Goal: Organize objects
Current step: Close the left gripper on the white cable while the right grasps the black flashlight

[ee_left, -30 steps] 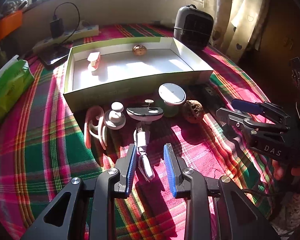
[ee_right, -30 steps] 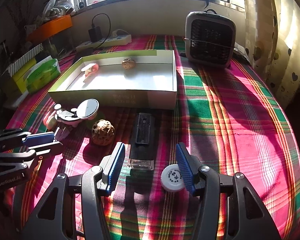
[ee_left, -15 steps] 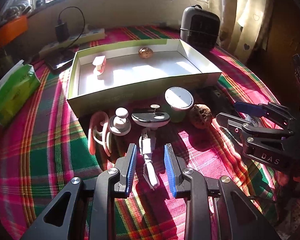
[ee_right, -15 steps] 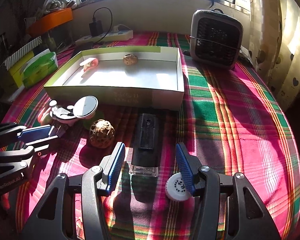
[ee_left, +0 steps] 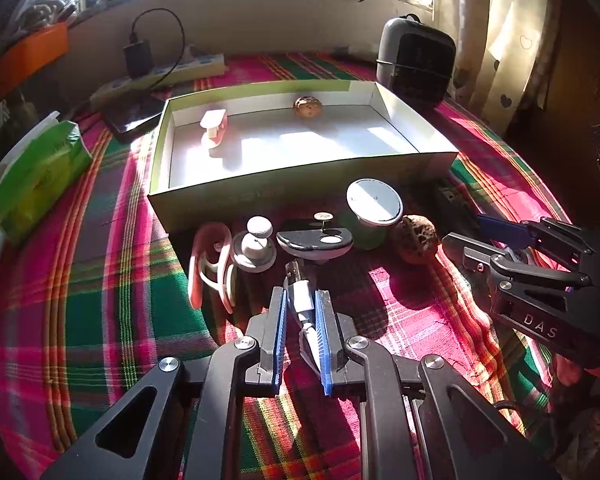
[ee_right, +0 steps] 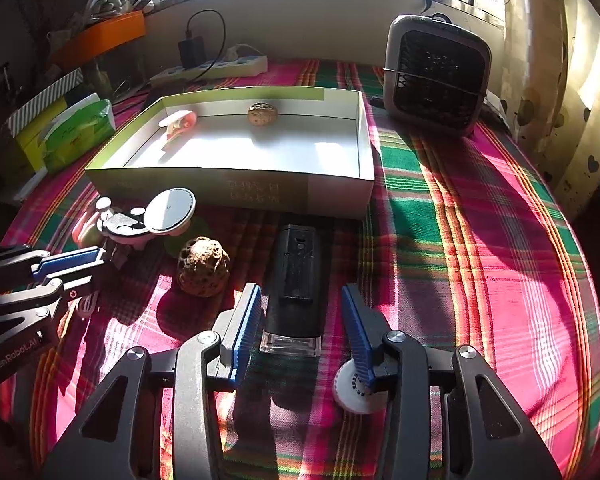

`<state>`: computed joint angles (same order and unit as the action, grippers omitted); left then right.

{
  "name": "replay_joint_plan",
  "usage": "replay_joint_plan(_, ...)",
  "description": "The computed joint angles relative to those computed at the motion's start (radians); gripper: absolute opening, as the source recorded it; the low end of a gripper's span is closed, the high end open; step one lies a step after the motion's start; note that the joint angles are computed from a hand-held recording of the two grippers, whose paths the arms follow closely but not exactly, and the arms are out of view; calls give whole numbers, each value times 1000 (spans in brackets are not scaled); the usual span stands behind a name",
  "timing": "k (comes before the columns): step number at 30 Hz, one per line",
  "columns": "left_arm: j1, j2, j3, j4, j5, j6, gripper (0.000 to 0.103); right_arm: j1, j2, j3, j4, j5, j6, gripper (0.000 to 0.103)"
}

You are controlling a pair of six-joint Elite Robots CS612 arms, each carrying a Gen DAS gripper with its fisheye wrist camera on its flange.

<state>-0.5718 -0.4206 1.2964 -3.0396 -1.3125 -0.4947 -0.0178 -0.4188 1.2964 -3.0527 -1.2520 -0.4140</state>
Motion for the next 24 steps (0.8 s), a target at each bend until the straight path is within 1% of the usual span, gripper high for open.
replay_joint_plan(3,0,0,0,0,0,1,12,0,0,0,0,1,0,40)
replay_joint_plan(5,0,0,0,-1,1,0,12,0,0,0,0,4,-2,35)
replay_joint_plan(9,1,1,-1,-1,1,-5,12,0,-1,1,0,9,-4,30)
replay_joint_plan(24,1,-1,3,-7,-3,-11,10,-3,-3,6,-2,22,6,29)
